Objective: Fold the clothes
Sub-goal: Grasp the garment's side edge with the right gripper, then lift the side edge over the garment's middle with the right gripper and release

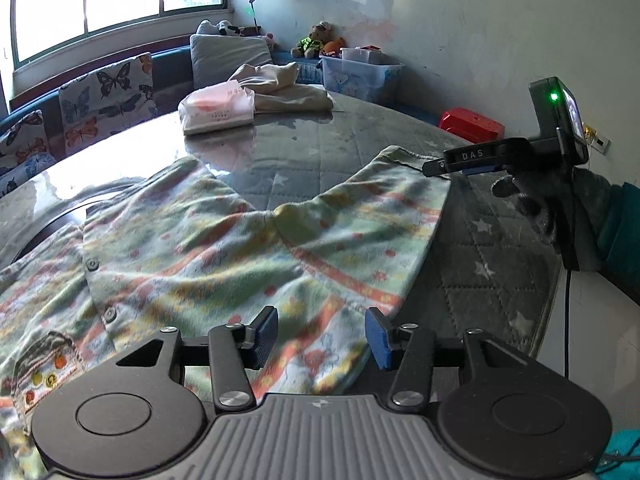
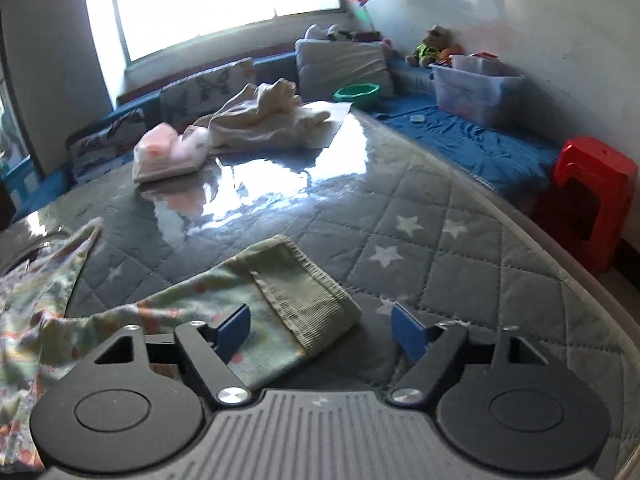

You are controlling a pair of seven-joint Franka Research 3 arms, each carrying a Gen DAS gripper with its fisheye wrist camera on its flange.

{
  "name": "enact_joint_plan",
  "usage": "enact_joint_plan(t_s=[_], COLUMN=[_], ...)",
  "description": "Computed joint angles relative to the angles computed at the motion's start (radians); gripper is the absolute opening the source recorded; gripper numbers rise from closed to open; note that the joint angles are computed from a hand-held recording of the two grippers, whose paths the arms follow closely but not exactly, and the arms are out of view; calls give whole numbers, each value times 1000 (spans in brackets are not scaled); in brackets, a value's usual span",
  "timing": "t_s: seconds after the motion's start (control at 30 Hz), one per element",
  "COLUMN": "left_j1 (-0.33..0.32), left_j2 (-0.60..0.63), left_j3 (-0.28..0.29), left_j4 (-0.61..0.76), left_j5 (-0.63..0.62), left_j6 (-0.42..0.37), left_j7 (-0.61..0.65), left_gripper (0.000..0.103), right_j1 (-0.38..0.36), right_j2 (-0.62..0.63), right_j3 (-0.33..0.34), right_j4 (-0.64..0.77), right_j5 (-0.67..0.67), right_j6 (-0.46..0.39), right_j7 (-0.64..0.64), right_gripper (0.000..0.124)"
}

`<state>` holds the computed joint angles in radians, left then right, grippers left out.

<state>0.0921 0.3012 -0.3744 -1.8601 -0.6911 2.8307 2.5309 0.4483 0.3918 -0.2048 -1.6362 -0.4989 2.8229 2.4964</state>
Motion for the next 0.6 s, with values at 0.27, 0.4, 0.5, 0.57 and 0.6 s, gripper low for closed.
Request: enact_joint_plan(t_s=[0.27, 0.4, 0.5, 0.57, 0.6], left_j1=[-9, -5, 2, 8, 14], left_j2=[31, 44, 51, 54, 55], left_j3=[-20, -31, -42, -50, -57], left_j4=[22, 26, 29, 30, 30], left_j5=[34, 57, 61, 59, 53], left_j6=[23, 20, 15, 13, 13], left_j7=[-7, -14, -20, -17, -8], left_gripper=[52, 52, 52, 52, 52], right_j1=[37, 4, -20, -14, -18], right_j2=[19, 13, 1, -9, -17], right_j3=[-31, 8, 29, 20, 22], right_j4=[45, 44, 21, 5, -6], right_j5=[-75, -58, -16, -15, -3], right_j6=[-79, -83, -33, 0, 25], right_j7=[98, 76, 56, 64, 66], right_gripper=[39, 17, 8, 7, 7])
